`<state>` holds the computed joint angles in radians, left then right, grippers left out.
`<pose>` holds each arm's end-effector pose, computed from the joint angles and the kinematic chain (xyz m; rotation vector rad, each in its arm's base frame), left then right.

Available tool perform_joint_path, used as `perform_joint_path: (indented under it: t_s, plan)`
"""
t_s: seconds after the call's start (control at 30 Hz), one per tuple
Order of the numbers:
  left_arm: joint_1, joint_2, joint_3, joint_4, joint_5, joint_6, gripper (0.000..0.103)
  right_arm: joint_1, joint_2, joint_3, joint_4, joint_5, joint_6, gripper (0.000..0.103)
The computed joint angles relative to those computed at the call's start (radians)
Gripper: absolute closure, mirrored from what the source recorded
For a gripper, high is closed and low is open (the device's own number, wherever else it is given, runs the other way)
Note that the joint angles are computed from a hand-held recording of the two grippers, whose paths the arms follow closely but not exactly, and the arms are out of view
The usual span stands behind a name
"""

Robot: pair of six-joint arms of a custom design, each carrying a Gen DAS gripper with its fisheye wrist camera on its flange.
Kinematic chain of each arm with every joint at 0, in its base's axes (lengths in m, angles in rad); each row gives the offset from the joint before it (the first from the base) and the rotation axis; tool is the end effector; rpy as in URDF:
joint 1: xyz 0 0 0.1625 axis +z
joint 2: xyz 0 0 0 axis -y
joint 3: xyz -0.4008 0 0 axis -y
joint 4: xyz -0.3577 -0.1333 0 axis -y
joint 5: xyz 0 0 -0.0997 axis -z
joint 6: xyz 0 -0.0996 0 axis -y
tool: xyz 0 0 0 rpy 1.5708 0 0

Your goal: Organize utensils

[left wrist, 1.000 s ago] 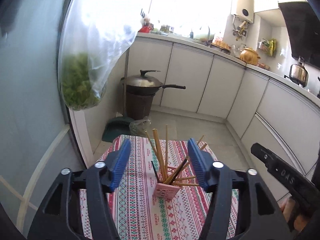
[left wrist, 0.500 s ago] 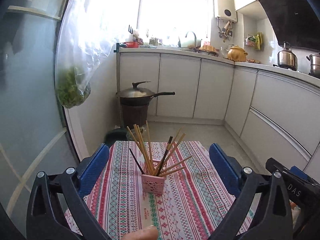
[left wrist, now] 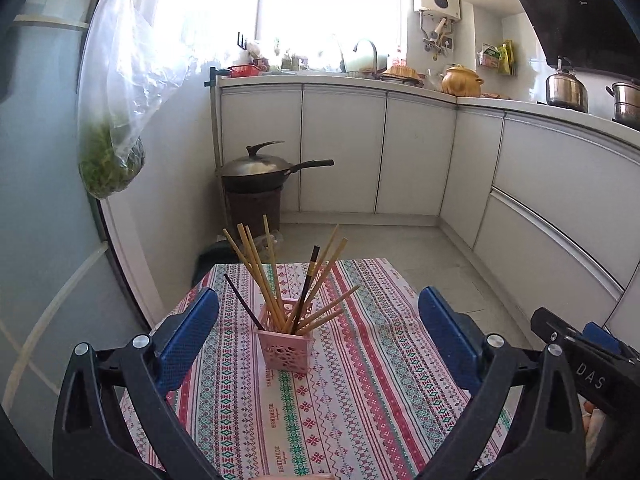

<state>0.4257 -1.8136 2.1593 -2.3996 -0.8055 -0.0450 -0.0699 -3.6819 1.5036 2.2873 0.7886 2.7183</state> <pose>-0.2460 -0.3337 0.4130 1.1179 2.3070 -1.0960 0.4731 -0.2371 0.1432 -0.4711 -1.8101 1.4280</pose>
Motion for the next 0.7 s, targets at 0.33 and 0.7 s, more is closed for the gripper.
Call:
perform_joint_path:
  t_s: [0.33, 0.7]
  plan:
    - [0.006, 0.014, -0.005, 0.058, 0.030, -0.014, 0.007, -0.014, -0.018, -0.015, 0.032, -0.006, -0.053, 0.007]
    - [0.008, 0.016, -0.013, 0.084, 0.030, -0.026, 0.007, -0.015, -0.021, 0.002, 0.048, -0.008, -0.062, 0.007]
